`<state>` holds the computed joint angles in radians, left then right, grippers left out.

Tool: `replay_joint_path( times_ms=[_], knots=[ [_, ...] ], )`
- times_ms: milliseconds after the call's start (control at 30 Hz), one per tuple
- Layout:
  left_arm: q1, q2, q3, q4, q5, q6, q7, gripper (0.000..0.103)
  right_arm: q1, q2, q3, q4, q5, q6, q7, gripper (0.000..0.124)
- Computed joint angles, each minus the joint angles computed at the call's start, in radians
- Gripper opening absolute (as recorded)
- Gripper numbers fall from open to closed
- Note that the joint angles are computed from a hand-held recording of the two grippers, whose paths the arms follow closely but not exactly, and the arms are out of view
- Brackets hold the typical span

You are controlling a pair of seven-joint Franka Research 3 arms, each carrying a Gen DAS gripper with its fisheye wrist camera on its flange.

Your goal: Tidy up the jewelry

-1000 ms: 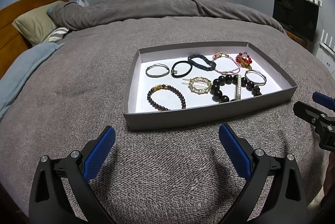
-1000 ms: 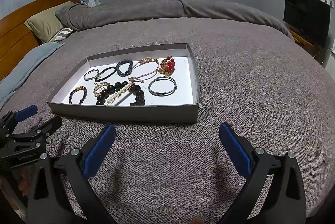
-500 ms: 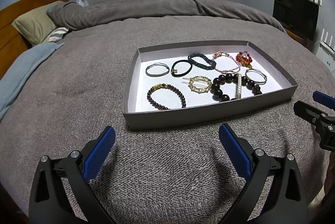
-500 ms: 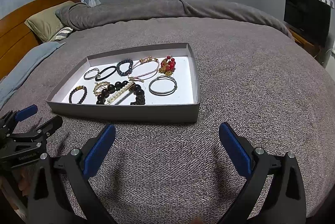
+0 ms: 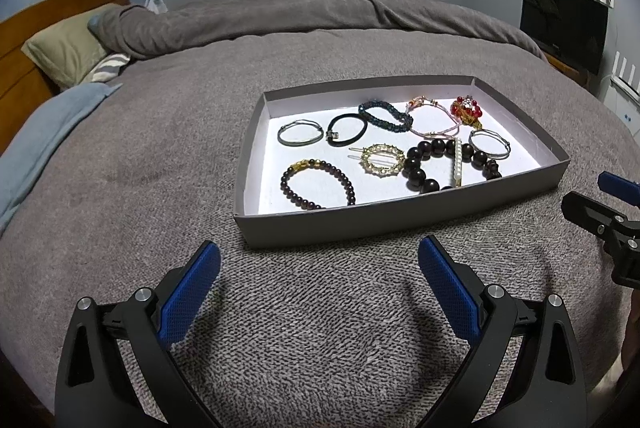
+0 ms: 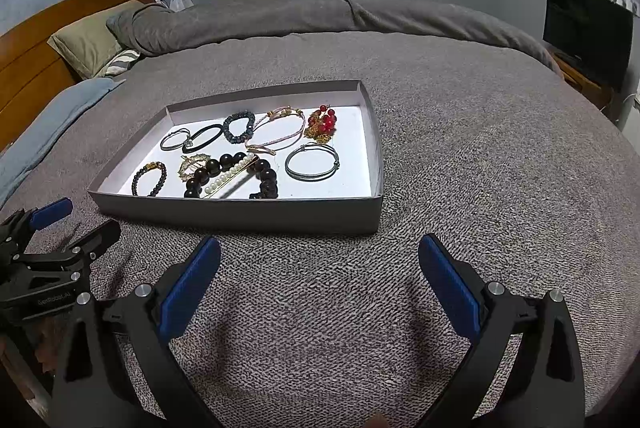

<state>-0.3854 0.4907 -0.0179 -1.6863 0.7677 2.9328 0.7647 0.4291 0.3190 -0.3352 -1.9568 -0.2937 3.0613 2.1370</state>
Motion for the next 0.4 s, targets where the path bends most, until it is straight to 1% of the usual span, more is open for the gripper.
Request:
replay_joint_path(
  times_ms=[133,267,400],
  knots=[
    [-0.003,-0.003,0.009,-0.004,0.010,0.016,-0.008,0.098,-0.002,0.001,0.003,-0.001,0.005,0.002,-0.003,0.098],
    [0.018,-0.001,-0.016,-0.002,-0.026,0.011,0.024,0.098,0.003,0.002,-0.003,0.000,0.005,0.001,-0.003,0.098],
    [0.012,-0.002,-0.012,-0.002,-0.031,0.010,0.042,0.098,-0.004,0.000,0.005,-0.002,0.013,0.003,-0.010,0.098]
  ],
)
